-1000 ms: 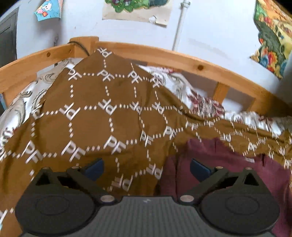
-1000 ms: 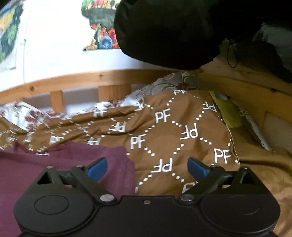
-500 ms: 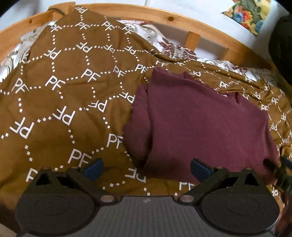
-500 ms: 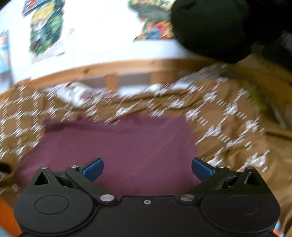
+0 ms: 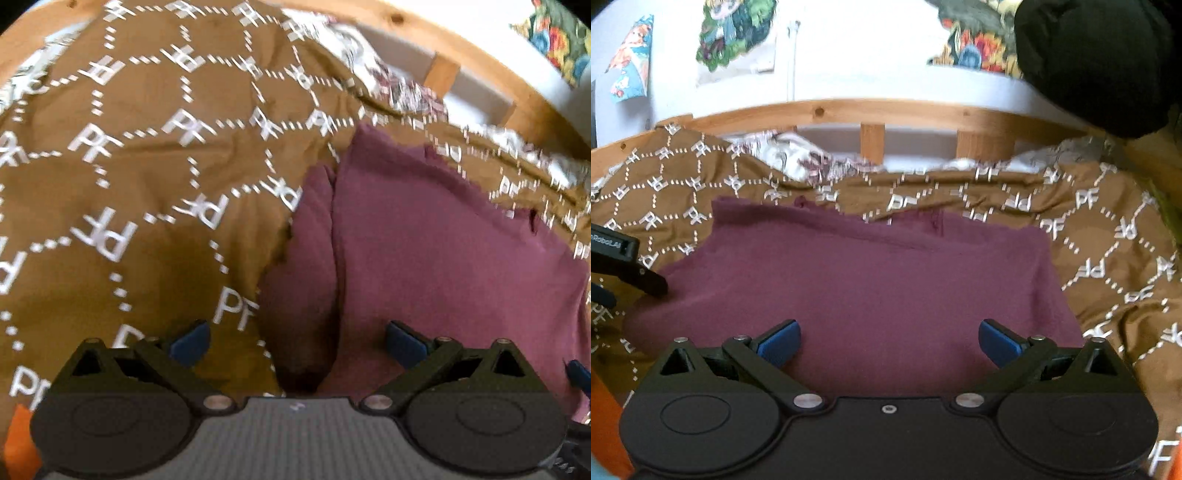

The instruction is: Fold small clothes

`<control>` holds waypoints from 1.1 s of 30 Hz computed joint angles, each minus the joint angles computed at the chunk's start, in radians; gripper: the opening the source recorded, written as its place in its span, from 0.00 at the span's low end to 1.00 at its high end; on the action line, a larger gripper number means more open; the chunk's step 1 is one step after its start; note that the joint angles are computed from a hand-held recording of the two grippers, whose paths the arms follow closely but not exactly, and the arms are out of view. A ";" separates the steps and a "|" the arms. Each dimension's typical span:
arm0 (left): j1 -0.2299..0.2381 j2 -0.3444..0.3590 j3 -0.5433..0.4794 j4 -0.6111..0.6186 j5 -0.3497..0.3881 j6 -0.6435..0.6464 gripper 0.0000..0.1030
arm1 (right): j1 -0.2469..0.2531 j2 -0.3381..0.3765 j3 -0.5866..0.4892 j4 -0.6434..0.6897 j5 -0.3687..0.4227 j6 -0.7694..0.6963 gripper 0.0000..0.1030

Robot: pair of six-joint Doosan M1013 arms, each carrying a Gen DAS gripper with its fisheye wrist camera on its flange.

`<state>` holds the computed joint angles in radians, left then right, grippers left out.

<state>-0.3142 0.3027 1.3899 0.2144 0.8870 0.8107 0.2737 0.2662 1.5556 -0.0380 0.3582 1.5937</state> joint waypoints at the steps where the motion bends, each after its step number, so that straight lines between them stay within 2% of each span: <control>1: 0.000 0.008 -0.008 -0.011 0.012 0.017 0.99 | 0.000 0.012 -0.017 0.017 0.046 -0.023 0.99; 3: -0.002 0.017 -0.015 -0.020 0.023 0.035 0.99 | 0.003 0.031 -0.042 0.014 0.113 -0.028 0.99; 6: -0.001 0.018 -0.016 -0.026 0.030 0.041 0.99 | -0.001 0.037 -0.053 0.045 0.137 -0.045 0.99; 33: 0.005 0.024 -0.019 -0.041 0.035 0.045 0.99 | -0.004 0.037 -0.053 0.067 0.147 -0.056 1.00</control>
<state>-0.3093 0.3270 1.3711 0.1739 0.9221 0.8552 0.2701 0.3035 1.5028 0.0288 0.5050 1.5380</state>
